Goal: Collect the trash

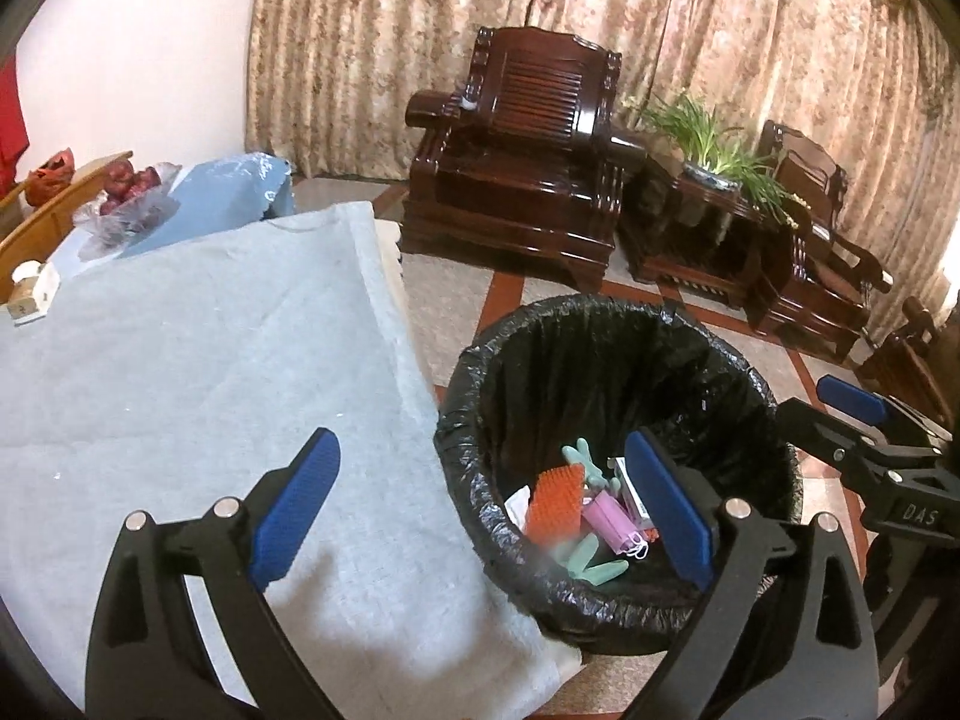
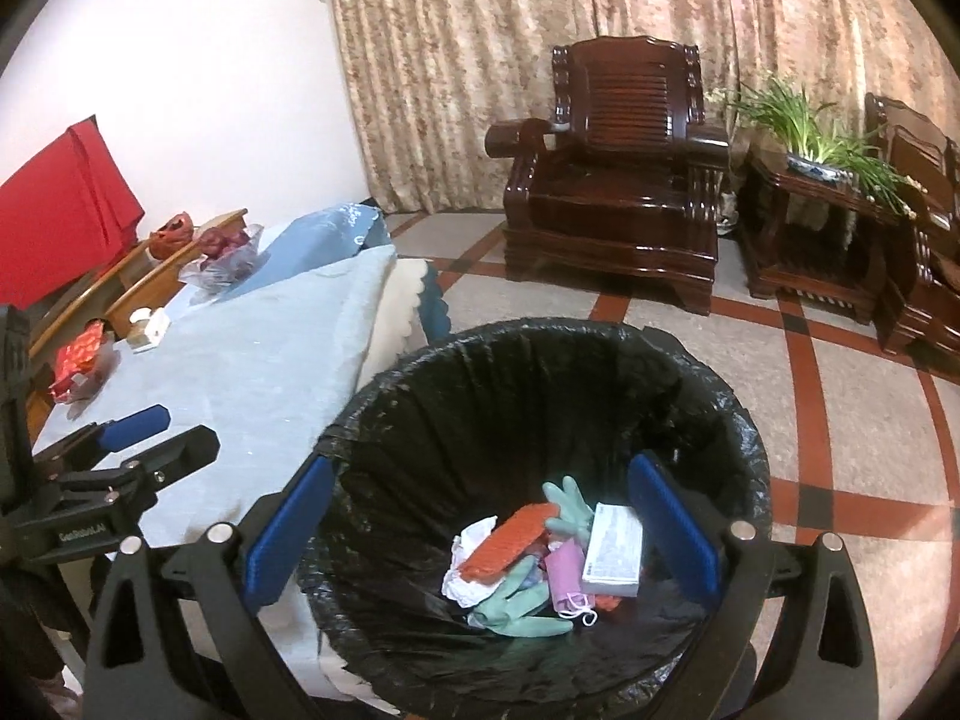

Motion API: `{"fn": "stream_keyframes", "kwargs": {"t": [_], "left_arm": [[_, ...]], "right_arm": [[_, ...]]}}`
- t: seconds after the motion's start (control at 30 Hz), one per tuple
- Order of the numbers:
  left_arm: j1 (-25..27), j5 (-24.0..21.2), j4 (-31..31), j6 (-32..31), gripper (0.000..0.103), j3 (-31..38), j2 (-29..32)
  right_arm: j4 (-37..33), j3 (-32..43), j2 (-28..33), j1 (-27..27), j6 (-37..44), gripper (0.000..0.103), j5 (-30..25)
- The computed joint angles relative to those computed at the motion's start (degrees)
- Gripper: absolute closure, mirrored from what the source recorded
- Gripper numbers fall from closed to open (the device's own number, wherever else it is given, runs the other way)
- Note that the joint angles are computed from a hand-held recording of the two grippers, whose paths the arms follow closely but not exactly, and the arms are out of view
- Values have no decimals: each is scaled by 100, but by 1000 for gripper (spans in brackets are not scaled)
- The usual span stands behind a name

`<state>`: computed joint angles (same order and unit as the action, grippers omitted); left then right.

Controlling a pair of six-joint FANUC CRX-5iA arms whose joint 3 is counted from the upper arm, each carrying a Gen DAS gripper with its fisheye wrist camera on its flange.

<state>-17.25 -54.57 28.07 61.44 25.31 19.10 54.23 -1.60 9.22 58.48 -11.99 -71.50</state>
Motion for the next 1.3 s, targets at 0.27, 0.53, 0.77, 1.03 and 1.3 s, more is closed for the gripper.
{"fn": "stream_keyframes", "kwargs": {"t": [0.27, 0.53, 0.77, 1.03, 1.3], "left_arm": [[39, 172, 42, 7, 10, -182, -317], [78, 342, 8, 70, 10, -289, -562], [85, 443, -77, 141, 9, -339, -742], [77, 658, -73, 78, 9, -556, -966], [109, 812, 50, -53, 9, -721, -1086]], "right_arm": [[49, 215, 51, 91, 128, 6, -77], [233, 438, 136, 197, 209, 6, -226], [284, 612, 200, 253, 389, 6, -376], [398, 813, 314, 325, 572, 6, -481], [481, 897, 372, 361, 626, 6, -513]]}}
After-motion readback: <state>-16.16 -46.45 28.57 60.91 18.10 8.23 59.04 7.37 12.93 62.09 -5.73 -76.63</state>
